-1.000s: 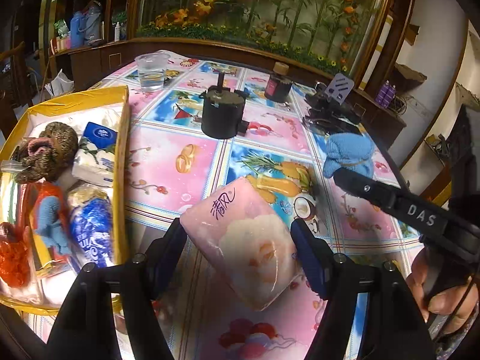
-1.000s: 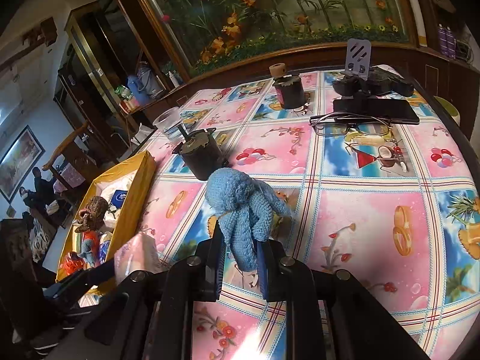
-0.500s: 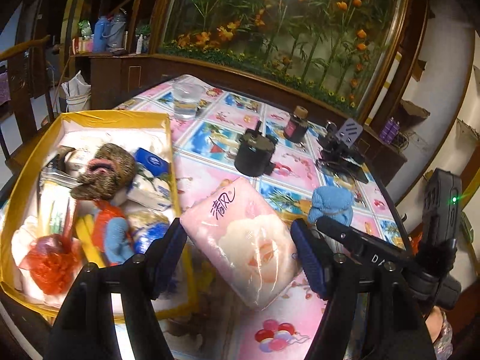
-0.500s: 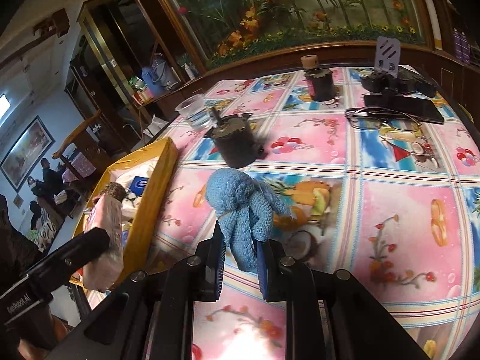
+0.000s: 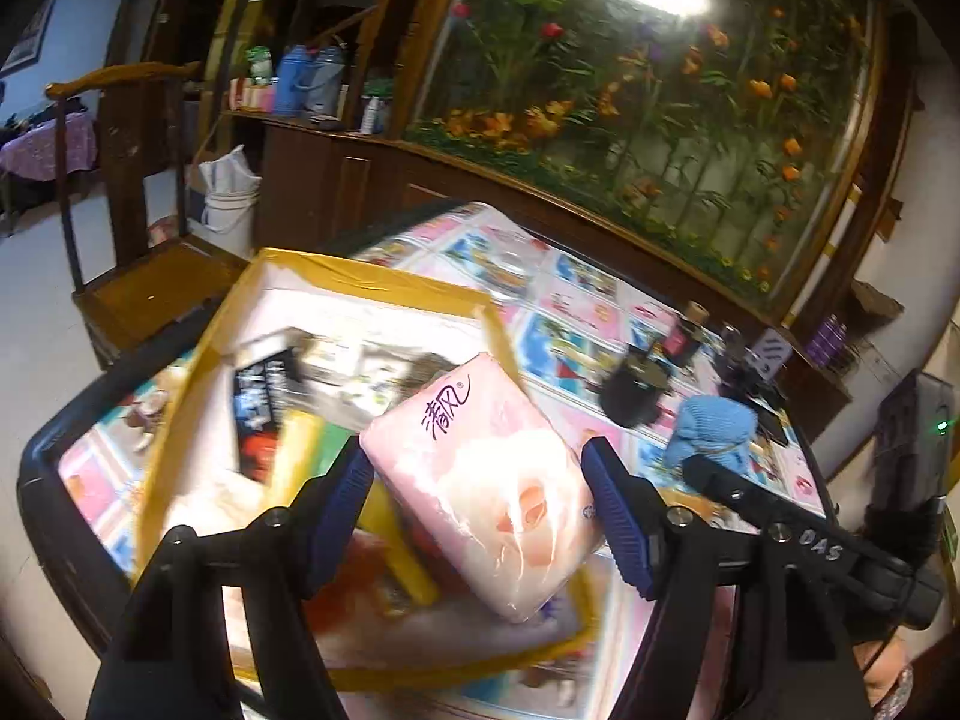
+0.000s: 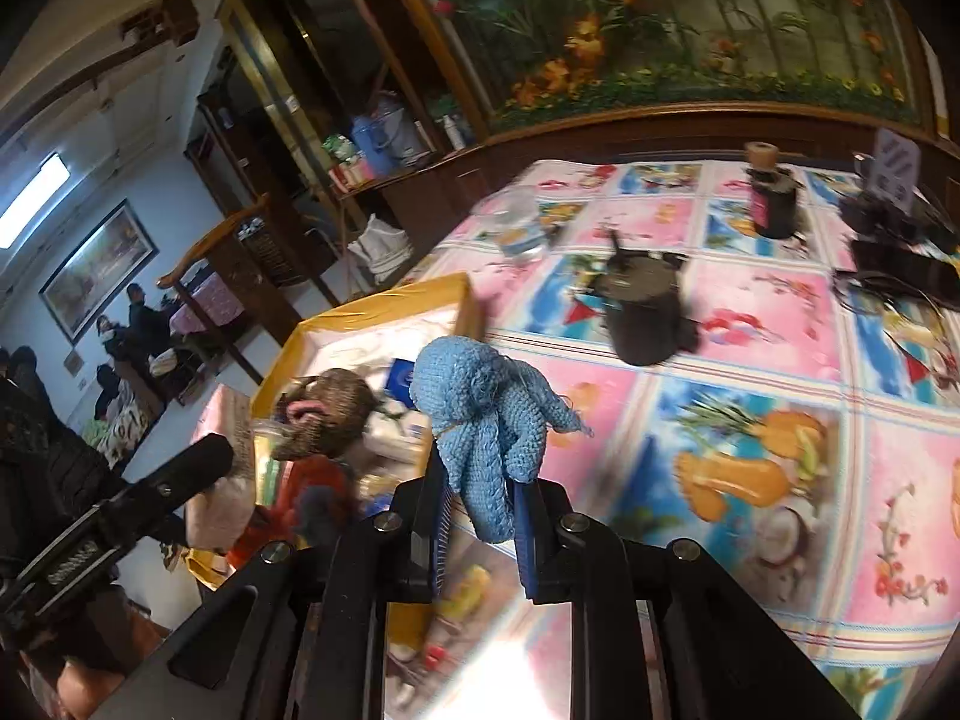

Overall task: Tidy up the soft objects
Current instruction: 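Carry the pink tissue pack and blue octopus over the tray with both tools, then lower the tissue pack and octopus into the tray and open both tools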

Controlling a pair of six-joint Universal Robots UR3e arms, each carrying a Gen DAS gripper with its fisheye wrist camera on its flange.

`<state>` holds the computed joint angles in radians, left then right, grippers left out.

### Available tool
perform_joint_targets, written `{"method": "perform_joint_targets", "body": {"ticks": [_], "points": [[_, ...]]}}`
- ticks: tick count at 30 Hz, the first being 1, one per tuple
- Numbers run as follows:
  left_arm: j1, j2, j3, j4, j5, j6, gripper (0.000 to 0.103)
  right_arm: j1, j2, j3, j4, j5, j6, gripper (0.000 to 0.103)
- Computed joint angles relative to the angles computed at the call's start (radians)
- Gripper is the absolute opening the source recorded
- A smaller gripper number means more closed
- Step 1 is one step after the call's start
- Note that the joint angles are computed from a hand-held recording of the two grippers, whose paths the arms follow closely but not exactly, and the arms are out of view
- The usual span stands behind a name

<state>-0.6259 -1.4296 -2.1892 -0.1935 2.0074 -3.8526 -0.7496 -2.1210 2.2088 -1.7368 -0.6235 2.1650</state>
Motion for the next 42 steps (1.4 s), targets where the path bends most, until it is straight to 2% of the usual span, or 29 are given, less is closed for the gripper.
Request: {"method": "perform_joint_targets", "body": {"ticks": [3,8,13,18,23,27,30,32,42], "points": [[0.091,0.086,-0.110,0.015,-0.030,0.013,0.071,0.157,0.079,-0.017,-0.198,-0.019,0.164,0.020],[0.247,0.165,-0.246,0.068,-0.156,0.065,0.071,0.459,0.325,-0.111,-0.581,-0.124,0.470,0.020],[0.285,0.108,-0.264,0.151,-0.196,0.121,0.071,0.691,0.595,-0.314,-0.783,-0.269,0.665,0.020],[0.252,0.024,-0.239,0.223,-0.142,0.161,0.072,0.837,0.819,-0.579,-0.783,-0.417,0.751,0.019],[0.255,-0.040,-0.250,0.318,-0.163,0.175,0.072,0.904,0.961,-0.750,-0.742,-0.510,0.770,0.019],[0.287,-0.033,-0.275,0.347,-0.211,0.178,0.072,0.920,1.040,-0.815,-0.730,-0.549,0.775,0.019],[0.353,-0.003,-0.303,0.325,-0.310,0.176,0.072,0.926,1.101,-0.880,-0.691,-0.552,0.782,0.020],[0.423,0.026,-0.339,0.327,-0.411,0.184,0.072,0.942,1.119,-0.903,-0.693,-0.577,0.785,0.020],[0.425,0.023,-0.333,0.320,-0.438,0.197,0.072,0.965,1.130,-0.900,-0.695,-0.607,0.792,0.022]]}}
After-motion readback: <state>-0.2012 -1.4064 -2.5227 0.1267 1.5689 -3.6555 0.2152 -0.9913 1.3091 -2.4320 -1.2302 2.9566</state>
